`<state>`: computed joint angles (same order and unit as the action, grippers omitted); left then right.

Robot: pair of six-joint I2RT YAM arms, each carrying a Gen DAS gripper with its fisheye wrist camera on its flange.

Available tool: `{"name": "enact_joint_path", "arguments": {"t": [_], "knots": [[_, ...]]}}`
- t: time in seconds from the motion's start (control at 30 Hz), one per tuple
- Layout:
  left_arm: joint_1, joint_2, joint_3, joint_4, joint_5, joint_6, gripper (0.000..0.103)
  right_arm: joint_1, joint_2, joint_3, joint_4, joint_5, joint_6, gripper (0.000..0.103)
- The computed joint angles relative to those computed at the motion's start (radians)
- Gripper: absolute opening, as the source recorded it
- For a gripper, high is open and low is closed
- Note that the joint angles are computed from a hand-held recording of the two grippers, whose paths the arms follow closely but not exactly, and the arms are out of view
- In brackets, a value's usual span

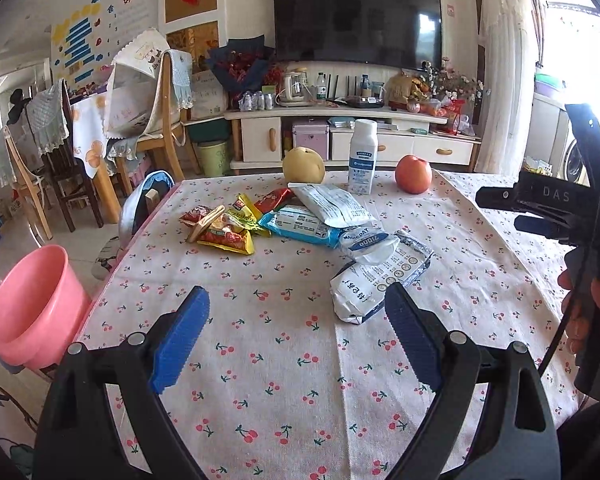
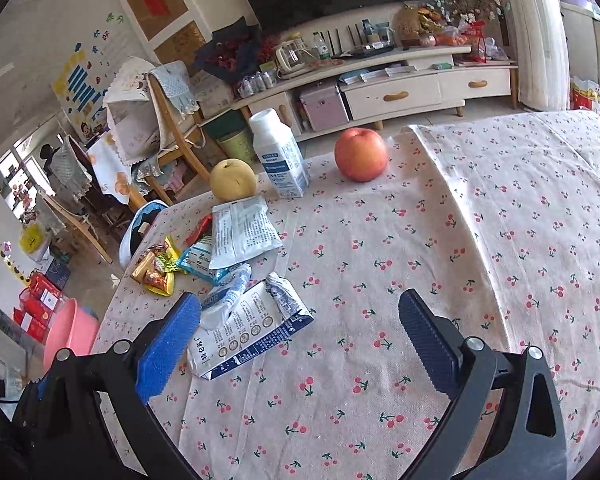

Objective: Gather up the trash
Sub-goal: 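Reach left tool to the foil tray while right tool reaches the white printed milk bag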

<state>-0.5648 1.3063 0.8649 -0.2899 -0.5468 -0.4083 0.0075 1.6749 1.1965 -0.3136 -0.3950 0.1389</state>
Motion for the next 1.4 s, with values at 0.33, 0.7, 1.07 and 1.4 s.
{"name": "enact_joint_path", "arguments": {"t": [0.33,0.7,1.07,1.4], "knots": [[0.212,0.051,0.053,0.039,0.233,0.018,0.09,0.003,0.1,0.088,-0.088,-0.042,-0.024,0.098],[0.502,0.43,0.296,0.076,0.464,0.013,0.09,0.052,0.162,0.157,-0.147,-0.078,-0.067,0.098],[0.638,0.752,0.7,-0.004,0.525,-0.091,0.088,0.097,0.205,0.205,-0.152,-0.04,-0.126,0.098],[0.645,1.014,1.07,-0.25,0.526,-0.063,0.054,0.113,0.248,0.243,-0.165,0.006,-0.148,0.098]]}}
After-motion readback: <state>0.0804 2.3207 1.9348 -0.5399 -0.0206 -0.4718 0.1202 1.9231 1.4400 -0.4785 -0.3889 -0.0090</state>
